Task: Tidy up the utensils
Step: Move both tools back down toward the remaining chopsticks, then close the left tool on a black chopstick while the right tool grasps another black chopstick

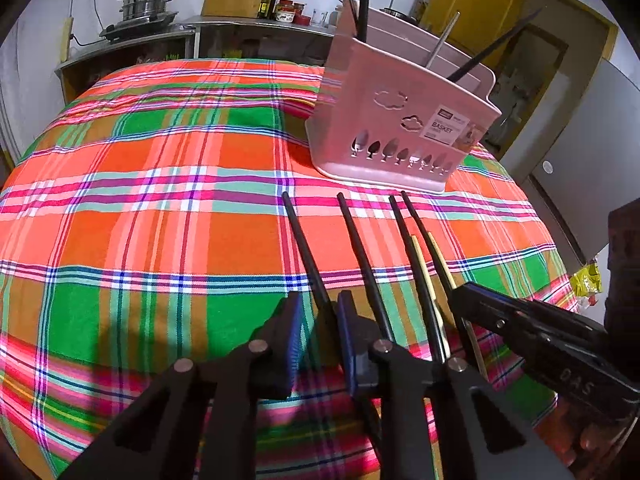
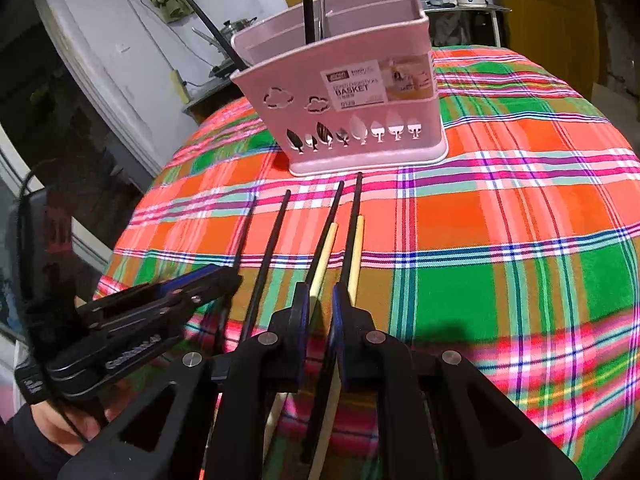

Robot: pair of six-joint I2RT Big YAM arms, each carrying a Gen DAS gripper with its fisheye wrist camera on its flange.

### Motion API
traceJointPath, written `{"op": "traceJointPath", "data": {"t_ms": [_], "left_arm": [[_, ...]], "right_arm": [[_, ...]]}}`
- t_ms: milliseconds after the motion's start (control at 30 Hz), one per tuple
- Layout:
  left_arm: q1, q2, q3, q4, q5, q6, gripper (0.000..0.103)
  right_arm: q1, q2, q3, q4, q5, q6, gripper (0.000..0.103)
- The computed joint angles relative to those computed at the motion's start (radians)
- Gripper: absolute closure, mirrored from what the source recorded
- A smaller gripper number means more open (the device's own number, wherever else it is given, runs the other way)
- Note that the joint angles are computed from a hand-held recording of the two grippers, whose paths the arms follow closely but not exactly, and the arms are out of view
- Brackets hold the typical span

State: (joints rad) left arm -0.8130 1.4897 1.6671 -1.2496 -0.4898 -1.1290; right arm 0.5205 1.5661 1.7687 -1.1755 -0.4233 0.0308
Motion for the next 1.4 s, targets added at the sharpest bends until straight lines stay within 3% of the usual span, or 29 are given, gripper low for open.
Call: {"op": "traceJointPath", "data": {"t_ms": [267,500,800,900,1167,1400], "left_arm": [[0.003,-0.003,-0.003,0.004,0.008,0.005,0.083],[0.039,0.006,0.012,0.001,0.051,0.049,0.090],[0.054,0.022,0.030,0.011,0.085,0.091,0.091],[0.054,0.034,0.048,0.001,0.094,0.105,0.091],[0.054,0.043,0.064,0.001,0.123,0.119,0.093],[0.032,0.028,0.094,-0.006,0.088,0.127,0.096]], "right_arm": [[-0.017,0.019,0.014,-0.018,0.011,0.011,0.091],[0.012,0.059,0.074,-0.047,0.080,-0.013,0.091],[0.034,0.103,0.135,-0.073,0.138,-0.009,0.091],[0.044,0.111,0.146,-0.078,0.162,-0.018,0.096],[0.033,0.094,0.139,-0.070,0.132,0.006,0.098],[0.020,0.065,0.143,-0.061,0.101,0.003,0.098]]}}
